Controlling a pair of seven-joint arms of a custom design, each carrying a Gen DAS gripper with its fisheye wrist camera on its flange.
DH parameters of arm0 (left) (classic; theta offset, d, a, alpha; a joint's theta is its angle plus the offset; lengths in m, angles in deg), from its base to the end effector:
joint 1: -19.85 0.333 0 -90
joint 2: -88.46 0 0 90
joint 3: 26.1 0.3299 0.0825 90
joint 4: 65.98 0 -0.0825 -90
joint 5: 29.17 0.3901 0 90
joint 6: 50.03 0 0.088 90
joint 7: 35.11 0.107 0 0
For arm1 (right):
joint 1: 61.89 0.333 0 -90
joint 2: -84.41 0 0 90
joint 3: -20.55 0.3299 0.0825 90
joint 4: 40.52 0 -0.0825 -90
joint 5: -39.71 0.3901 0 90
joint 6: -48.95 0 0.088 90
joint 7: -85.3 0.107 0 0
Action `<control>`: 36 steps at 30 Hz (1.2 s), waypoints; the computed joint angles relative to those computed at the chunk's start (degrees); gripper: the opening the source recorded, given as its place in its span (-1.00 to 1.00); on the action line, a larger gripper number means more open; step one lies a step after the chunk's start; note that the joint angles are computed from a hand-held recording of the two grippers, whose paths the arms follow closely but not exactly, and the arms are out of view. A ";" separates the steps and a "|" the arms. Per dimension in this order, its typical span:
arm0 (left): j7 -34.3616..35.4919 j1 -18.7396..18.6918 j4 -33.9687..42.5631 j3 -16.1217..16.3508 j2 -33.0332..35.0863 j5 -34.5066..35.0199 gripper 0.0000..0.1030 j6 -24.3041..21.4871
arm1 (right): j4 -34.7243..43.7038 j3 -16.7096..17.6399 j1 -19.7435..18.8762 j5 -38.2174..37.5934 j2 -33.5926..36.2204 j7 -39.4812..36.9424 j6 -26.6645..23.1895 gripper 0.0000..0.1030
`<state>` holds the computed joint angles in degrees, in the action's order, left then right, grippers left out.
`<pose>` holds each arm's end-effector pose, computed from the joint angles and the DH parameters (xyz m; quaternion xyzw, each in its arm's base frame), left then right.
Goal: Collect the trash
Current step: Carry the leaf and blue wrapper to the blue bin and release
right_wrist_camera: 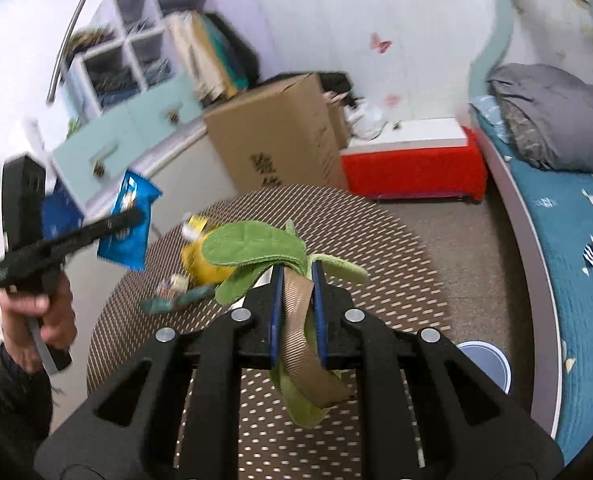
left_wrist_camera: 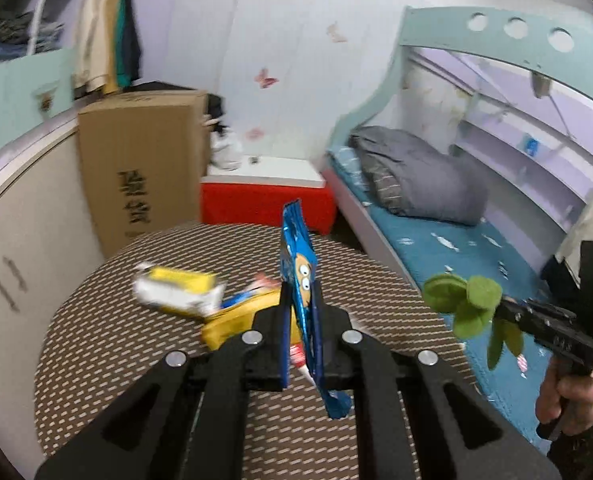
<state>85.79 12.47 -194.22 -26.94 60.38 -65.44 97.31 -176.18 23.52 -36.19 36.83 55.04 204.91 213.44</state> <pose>0.4503 -0.0568 0.6640 -0.5301 0.7131 -0.4239 0.1756 0.3868 0.2205 0.6486 -0.6276 0.6078 -0.1619 0.4588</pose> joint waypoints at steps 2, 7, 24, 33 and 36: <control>0.23 -1.64 1.40 -0.94 1.04 -0.84 -0.84 -0.32 | -2.18 -1.49 -1.08 0.79 -2.45 0.75 1.08 -0.74; 0.67 -5.10 4.66 -3.84 4.21 -1.75 -0.84 0.16 | -7.87 -4.39 -6.23 1.80 -7.73 4.00 0.95 -0.74; -9.21 -10.25 19.07 -13.76 24.91 9.96 -0.84 -3.44 | -16.00 -25.16 -0.14 23.64 10.38 -7.82 3.44 0.12; -15.30 -13.34 28.58 -15.75 36.82 20.30 -0.84 -9.18 | -23.77 -19.43 -8.08 32.27 5.91 -8.13 10.61 0.55; -16.96 -14.81 32.76 -15.87 41.20 23.30 -0.84 -12.78 | -26.34 -15.30 -13.91 28.19 1.44 -4.33 11.01 0.60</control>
<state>68.83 -2.33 -161.46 -42.81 101.58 -42.15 84.53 -202.52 8.22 -50.10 65.02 56.48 200.59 224.45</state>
